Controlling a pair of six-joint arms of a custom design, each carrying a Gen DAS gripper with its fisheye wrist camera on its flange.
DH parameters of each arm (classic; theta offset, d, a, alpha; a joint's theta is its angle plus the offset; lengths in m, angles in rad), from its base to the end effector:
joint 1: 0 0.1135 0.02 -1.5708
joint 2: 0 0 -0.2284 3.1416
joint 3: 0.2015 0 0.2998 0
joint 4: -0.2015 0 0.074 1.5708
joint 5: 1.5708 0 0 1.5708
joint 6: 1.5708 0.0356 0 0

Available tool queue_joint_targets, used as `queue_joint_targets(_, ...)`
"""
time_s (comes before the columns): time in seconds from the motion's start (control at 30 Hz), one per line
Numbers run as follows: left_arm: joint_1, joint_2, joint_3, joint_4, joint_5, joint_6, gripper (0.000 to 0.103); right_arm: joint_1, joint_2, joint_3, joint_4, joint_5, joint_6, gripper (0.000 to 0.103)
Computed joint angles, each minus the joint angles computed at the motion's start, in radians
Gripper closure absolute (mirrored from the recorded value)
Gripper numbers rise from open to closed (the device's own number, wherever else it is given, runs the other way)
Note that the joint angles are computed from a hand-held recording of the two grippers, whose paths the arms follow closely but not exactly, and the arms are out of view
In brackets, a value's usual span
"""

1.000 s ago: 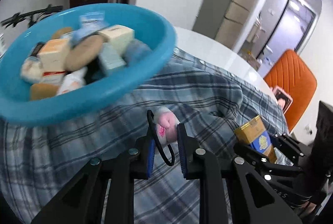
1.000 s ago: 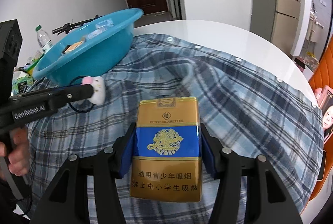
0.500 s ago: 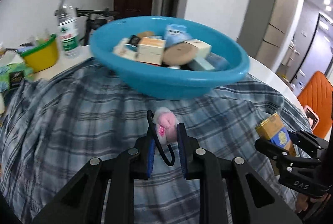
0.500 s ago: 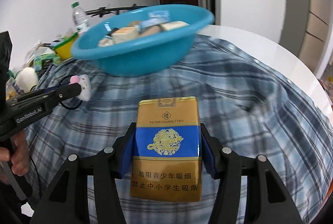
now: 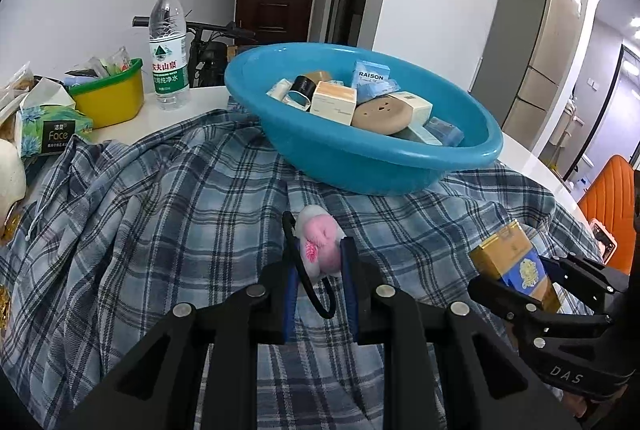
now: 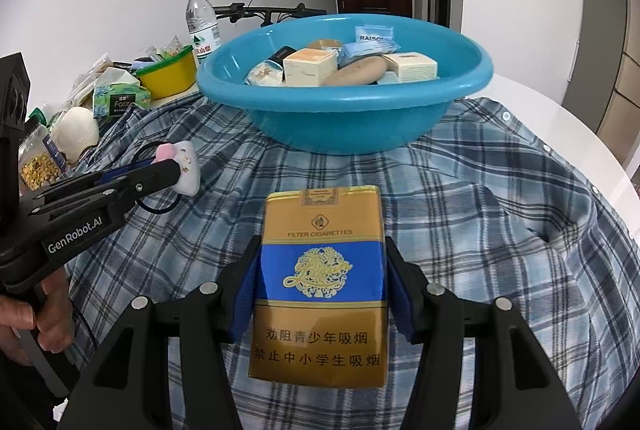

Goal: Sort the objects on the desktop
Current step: 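Carry the hair tie and cigarette pack with both grippers over the blue basin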

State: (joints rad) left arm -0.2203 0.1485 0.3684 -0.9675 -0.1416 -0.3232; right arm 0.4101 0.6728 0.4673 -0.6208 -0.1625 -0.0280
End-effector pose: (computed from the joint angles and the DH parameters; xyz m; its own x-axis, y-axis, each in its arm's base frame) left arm 0.1453 -0.0274 0.1957 -0.6657 -0.1731 -0.7258 -0.1013 0.9847 -0.1419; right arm 0.1950 0.0910 0.1744 -0.6604 -0.3172 -0.6807 -0.5127 0.8528 0.1000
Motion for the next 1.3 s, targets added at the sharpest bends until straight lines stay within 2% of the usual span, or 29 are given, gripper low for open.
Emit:
queue_joint_targets(0.1,-0.001,-0.005,0.001,0.002,-0.001,-0.001,0.082,0.006,0.007,0.002,0.009,0.016,0.004,0.048)
queue_joint_targets(0.27,-0.042,0.009,0.03,0.013,-0.056,-0.005,0.082,-0.013,0.004,0.03,0.016,0.01,-0.003,0.048)
queue_joint_targets(0.4,-0.062,0.083,0.105,0.056,-0.084,0.012,0.082,-0.013,-0.007,0.075,0.029,0.008,-0.014,0.048)
queue_joint_targets(0.63,-0.217,0.154,0.271,0.157,-0.303,0.065,0.082,-0.029,-0.052,0.189,0.06,-0.011,-0.01,0.048)
queue_joint_targets(0.8,-0.287,0.178,0.354,0.185,-0.376,0.11,0.082,-0.034,-0.105,0.244,0.069,-0.004,-0.011,0.048)
queue_joint_targets(0.87,-0.347,0.181,0.383,0.182,-0.448,0.123,0.082,-0.04,-0.136,0.257,0.062,-0.006,-0.007,0.048)
queue_joint_targets(0.97,-0.472,0.148,0.406,0.187,-0.617,0.12,0.082,-0.065,-0.197,0.265,0.058,-0.029,0.009,0.048)
queue_joint_targets(1.13,-0.617,0.116,0.435,0.16,-0.761,0.111,0.082,-0.063,-0.254,0.263,0.056,-0.01,0.016,0.048)
queue_joint_targets(1.3,-0.563,0.143,0.456,0.112,-0.698,0.067,0.082,-0.046,-0.236,0.262,0.067,-0.003,0.014,0.048)
